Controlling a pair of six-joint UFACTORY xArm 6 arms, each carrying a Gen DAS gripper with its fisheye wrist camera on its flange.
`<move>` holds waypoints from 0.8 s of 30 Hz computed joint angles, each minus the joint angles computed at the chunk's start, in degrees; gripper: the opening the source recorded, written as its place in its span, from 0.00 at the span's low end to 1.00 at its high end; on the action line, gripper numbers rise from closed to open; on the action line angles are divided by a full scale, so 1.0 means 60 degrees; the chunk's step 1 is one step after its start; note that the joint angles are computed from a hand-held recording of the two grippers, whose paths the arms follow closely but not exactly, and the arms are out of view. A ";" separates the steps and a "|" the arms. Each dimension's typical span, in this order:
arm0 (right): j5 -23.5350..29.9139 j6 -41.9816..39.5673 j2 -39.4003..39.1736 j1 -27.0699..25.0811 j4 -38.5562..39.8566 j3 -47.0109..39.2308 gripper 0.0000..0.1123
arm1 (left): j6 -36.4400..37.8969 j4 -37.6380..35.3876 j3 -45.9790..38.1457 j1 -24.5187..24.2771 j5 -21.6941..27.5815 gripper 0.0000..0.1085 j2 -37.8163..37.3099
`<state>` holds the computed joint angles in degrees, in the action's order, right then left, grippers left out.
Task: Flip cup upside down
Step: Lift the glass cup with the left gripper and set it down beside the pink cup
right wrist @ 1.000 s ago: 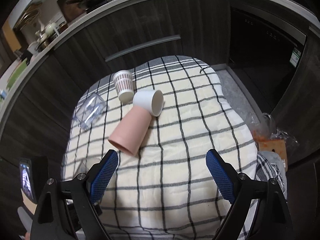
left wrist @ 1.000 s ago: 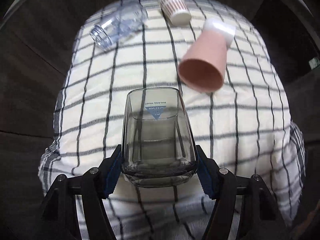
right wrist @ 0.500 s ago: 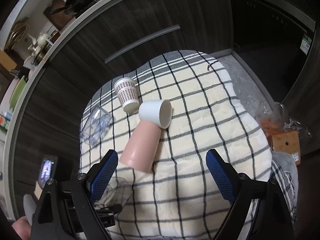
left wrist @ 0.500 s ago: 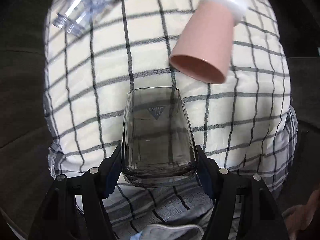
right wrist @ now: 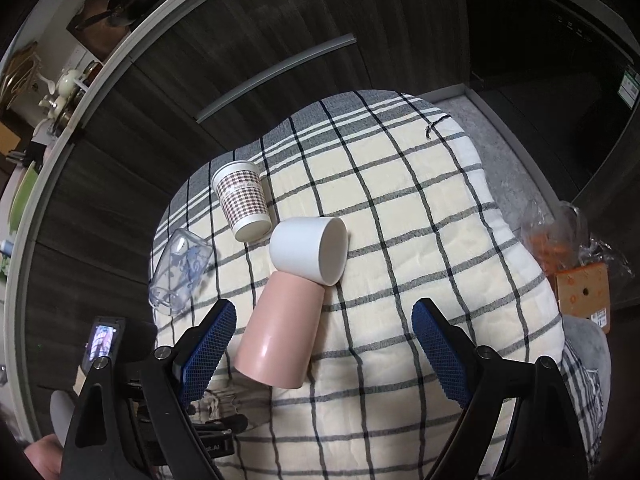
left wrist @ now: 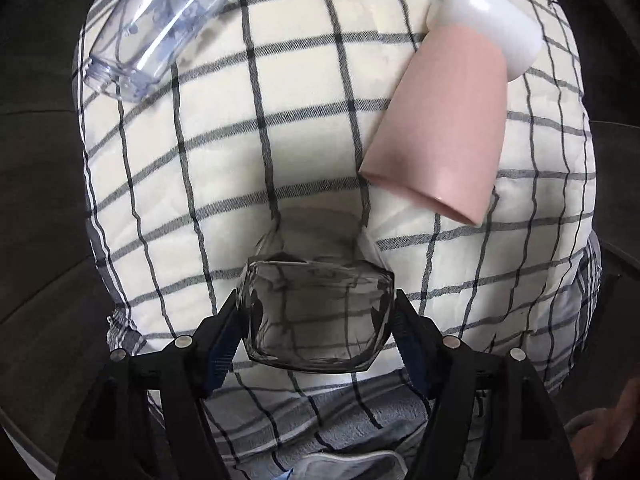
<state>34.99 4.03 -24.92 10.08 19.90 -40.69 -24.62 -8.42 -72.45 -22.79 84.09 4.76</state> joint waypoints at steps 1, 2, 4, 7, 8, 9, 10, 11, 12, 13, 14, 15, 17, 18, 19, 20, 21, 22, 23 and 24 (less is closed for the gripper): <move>-0.0009 0.0006 -0.0019 -0.0017 -0.0014 0.0016 0.80 | -0.0035 0.0103 0.0080 -0.0041 -0.0088 0.65 -0.0094; -0.0022 0.0053 -0.0066 -0.0023 -0.0073 0.0048 0.80 | -0.0072 0.0241 0.0180 -0.0101 -0.0189 0.67 -0.0216; -0.0019 0.0106 -0.0201 -0.0038 -0.0185 0.0122 0.80 | -0.0211 0.0492 0.0392 -0.0274 -0.0397 0.71 -0.0503; 0.0006 0.0064 -0.0600 -0.0040 -0.0244 0.0329 0.80 | -0.0649 0.0886 0.0934 -0.0521 -0.0913 0.73 -0.1260; -0.0010 0.0073 -0.0793 -0.0028 -0.0305 0.0432 0.80 | -0.0890 0.0911 0.1209 -0.0563 -0.1135 0.73 -0.1586; -0.0065 0.0029 -0.1047 -0.0008 -0.0297 0.0581 0.80 | -0.1257 0.1018 0.1589 -0.0640 -0.1421 0.73 -0.2050; -0.0128 -0.0084 -0.1292 0.0015 -0.0210 0.0734 0.80 | -0.1468 0.1157 0.1879 -0.0716 -0.1660 0.73 -0.2397; -0.0214 -0.0095 -0.1538 0.0061 -0.0270 0.0892 0.80 | -0.1725 0.1417 0.2125 -0.0860 -0.1938 0.73 -0.2690; -0.0389 -0.0109 -0.1846 0.0141 -0.0373 0.1114 0.80 | -0.2041 0.1824 0.2381 -0.1048 -0.2183 0.73 -0.3032; -0.0565 -0.0122 -0.2108 0.0223 -0.0475 0.1315 0.80 | -0.2518 0.2438 0.2717 -0.1307 -0.2463 0.73 -0.3417; -0.0730 -0.0085 -0.2374 0.0307 -0.0650 0.1521 0.80 | -0.3040 0.3055 0.3005 -0.1540 -0.2660 0.73 -0.3801; -0.0919 -0.0075 -0.2666 0.0415 -0.0808 0.1753 0.80 | -0.3542 0.3590 0.3266 -0.1739 -0.2813 0.73 -0.4166; -0.1199 0.0023 -0.3145 0.0609 -0.1151 0.2131 0.80 | -0.4115 0.4114 0.3699 -0.1908 -0.3033 0.74 -0.4722; -0.1348 0.0106 -0.3407 0.0708 -0.1336 0.2334 0.80 | -0.4415 0.4297 0.3916 -0.1965 -0.3120 0.74 -0.5014; -0.1442 0.0185 -0.3629 0.0782 -0.1487 0.2493 0.80 | -0.4817 0.4604 0.4098 -0.2076 -0.3190 0.74 -0.5278; -0.1547 0.0402 -0.3906 0.0882 -0.1818 0.2687 0.80 | -0.5294 0.5054 0.4251 -0.2265 -0.3176 0.74 -0.5517; -0.1662 0.0643 -0.4136 0.0969 -0.2182 0.2855 0.80 | -0.5738 0.5432 0.4356 -0.2472 -0.3159 0.74 -0.5718; -0.1726 0.0857 -0.4298 0.1033 -0.2502 0.2954 0.80 | -0.6091 0.5733 0.4435 -0.2639 -0.3165 0.74 -0.5842; -0.1822 0.1094 -0.4497 0.1102 -0.2882 0.3093 0.80 | -0.6457 0.6101 0.4575 -0.2823 -0.3100 0.74 -0.6052; -0.1913 0.1373 -0.4714 0.1170 -0.3313 0.3242 0.80 | -0.6960 0.6635 0.4701 -0.3089 -0.2965 0.74 -0.6251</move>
<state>23.51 12.26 -53.20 17.10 0.02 -21.24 -66.38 31.39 -44.24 -41.32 66.31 -32.75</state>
